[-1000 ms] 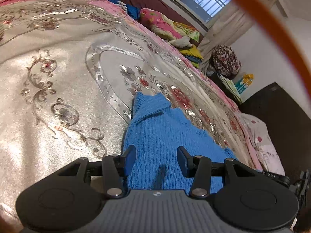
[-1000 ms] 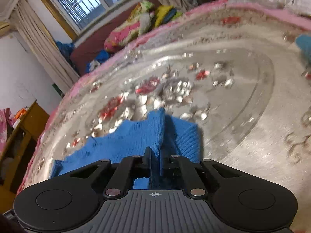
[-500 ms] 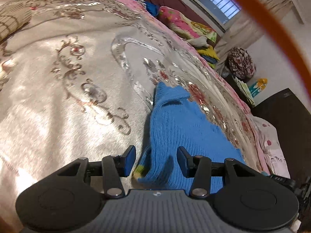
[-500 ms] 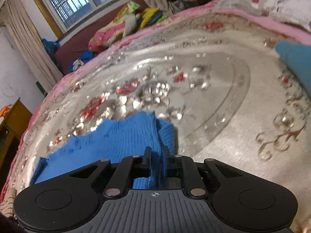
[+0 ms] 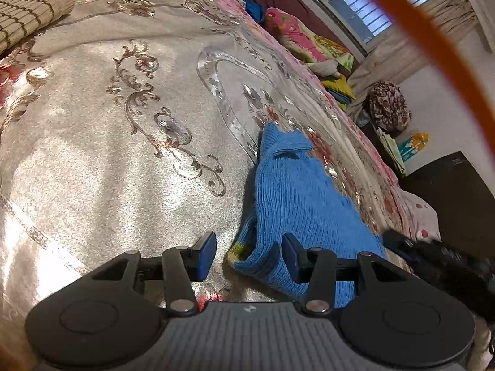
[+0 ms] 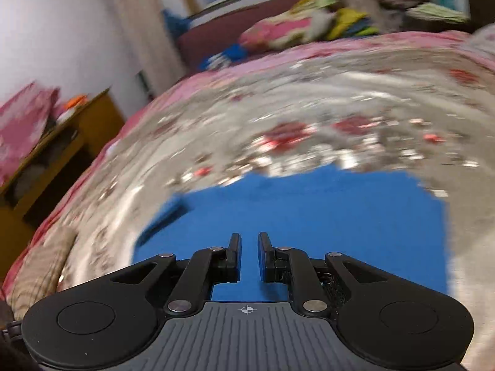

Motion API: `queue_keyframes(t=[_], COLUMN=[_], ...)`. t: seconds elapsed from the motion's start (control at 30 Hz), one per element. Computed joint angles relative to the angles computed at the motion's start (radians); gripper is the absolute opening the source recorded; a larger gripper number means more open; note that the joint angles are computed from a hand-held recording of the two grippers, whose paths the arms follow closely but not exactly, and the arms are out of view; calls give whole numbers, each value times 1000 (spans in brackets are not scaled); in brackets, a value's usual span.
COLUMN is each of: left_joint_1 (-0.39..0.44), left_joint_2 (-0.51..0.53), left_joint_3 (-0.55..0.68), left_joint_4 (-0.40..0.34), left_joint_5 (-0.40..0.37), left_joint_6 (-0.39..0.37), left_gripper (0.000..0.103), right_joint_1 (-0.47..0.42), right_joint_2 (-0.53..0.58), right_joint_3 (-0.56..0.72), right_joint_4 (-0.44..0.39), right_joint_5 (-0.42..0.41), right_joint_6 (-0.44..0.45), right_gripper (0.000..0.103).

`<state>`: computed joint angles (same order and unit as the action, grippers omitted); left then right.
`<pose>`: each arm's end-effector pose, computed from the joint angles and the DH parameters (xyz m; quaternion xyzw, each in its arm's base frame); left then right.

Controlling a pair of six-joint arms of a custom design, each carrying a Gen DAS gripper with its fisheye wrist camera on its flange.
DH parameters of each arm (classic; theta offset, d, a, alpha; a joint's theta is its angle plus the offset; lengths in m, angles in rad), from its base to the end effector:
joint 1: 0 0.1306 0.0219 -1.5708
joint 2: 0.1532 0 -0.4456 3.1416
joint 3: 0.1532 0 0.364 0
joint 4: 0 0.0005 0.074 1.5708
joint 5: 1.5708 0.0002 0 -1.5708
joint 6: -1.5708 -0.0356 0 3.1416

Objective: Fold small clothes

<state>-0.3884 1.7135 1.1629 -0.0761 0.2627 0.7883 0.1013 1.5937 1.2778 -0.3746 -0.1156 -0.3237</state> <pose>0.5051 -0.2172 0.3027 -0.1170 0.8772 -0.3472 0.3103 0.5271 0.0572 0.3864 0.0758 0.9003 0.1408 0.4048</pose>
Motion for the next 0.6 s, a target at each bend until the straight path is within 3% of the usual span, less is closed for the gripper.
queue_keyframes(t=[0.33,0.6], left_joint_1=[10,30], left_joint_2=[3,11], left_joint_3=[7,12], left_joint_4=[-12,-12], left_joint_5=[38,90], left_joint_6=[-77,-71], left_gripper=[51,51], right_joint_1=[110,162], right_joint_2=[192,304], right_joint_3=[211,352], right_joint_4=[-86,-170], right_joint_5=[10,21], right_joint_6=[-11,2], right_gripper=[14,16])
